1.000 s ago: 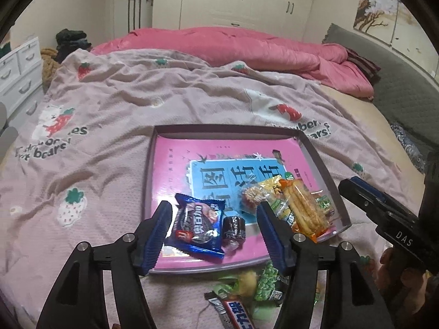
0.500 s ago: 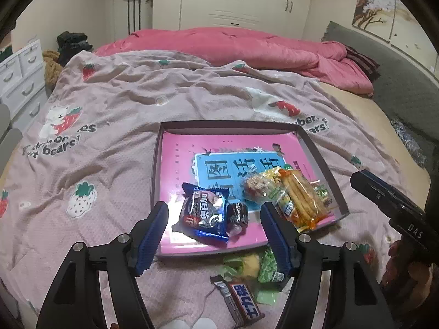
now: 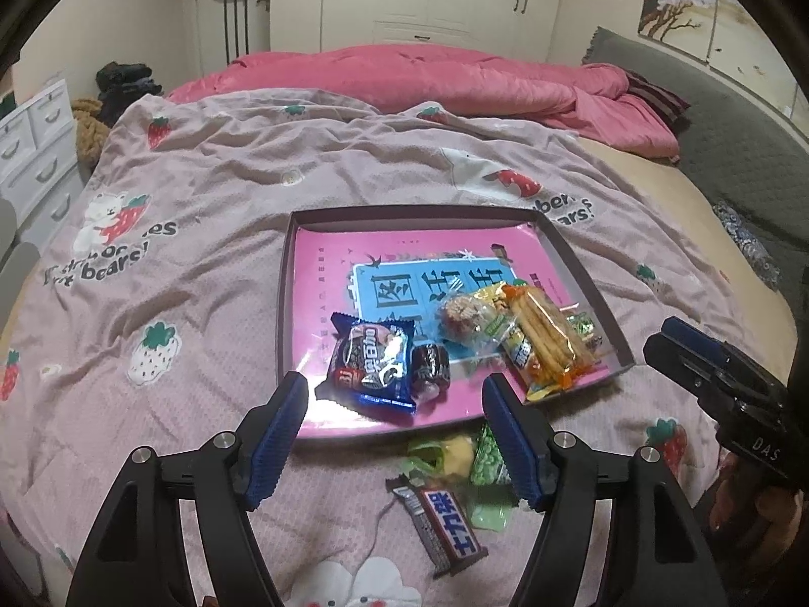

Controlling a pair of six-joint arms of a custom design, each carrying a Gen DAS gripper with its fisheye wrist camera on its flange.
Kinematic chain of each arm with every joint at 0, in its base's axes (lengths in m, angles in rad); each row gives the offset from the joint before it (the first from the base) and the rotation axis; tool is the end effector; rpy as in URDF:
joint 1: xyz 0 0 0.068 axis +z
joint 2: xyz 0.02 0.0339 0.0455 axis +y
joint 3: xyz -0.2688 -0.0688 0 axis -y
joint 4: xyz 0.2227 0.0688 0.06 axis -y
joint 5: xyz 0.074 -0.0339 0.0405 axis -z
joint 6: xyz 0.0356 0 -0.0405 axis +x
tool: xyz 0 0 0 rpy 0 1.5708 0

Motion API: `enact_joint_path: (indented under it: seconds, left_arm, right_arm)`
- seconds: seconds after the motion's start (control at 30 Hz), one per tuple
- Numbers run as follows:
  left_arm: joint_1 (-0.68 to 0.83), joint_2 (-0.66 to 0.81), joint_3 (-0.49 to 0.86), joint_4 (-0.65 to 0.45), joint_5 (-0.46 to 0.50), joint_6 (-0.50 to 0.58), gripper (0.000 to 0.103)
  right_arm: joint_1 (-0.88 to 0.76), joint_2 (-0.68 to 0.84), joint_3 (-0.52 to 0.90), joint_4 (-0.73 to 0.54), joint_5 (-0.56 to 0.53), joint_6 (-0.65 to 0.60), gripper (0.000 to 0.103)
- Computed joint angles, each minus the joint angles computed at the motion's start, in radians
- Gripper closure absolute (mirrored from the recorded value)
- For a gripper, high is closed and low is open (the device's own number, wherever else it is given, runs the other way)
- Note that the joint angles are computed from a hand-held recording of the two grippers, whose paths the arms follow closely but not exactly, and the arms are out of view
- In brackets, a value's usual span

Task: Organize snacks
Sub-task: 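Raise both open grippers and move them back over the remaining snacks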

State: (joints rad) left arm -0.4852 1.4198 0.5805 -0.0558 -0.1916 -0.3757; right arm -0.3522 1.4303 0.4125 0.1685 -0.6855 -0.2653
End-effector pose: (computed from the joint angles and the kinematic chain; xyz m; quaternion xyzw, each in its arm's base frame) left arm 0.2165 -0.1065 0.1686 0.0197 0.9395 -0.0557 0.3375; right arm 0.2119 -0.0539 0.1454 -0.0802 0.8855 0.1986 0.4123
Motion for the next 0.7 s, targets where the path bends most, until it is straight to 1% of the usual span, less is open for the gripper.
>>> enact_joint_path:
  seconds: [0.33,0.43,0.7]
  left_arm:
    - [-0.024,-0.029,-0.056,-0.018,0.018,-0.018,0.030]
    - [-0.053,0.003,-0.064,-0.025,0.008,-0.019,0.029]
    - [-0.101,0.098,-0.097,0.014,0.043,-0.057,0.029]
  right_arm:
    - [0.037,-0.079,-0.050,-0.066,0.038,-0.067,0.038]
    - [0.046,-0.084,-0.054,-0.095,0.051,-0.092,0.038]
    - [0.079,-0.104,-0.092,-0.118,0.091,-0.167,0.038]
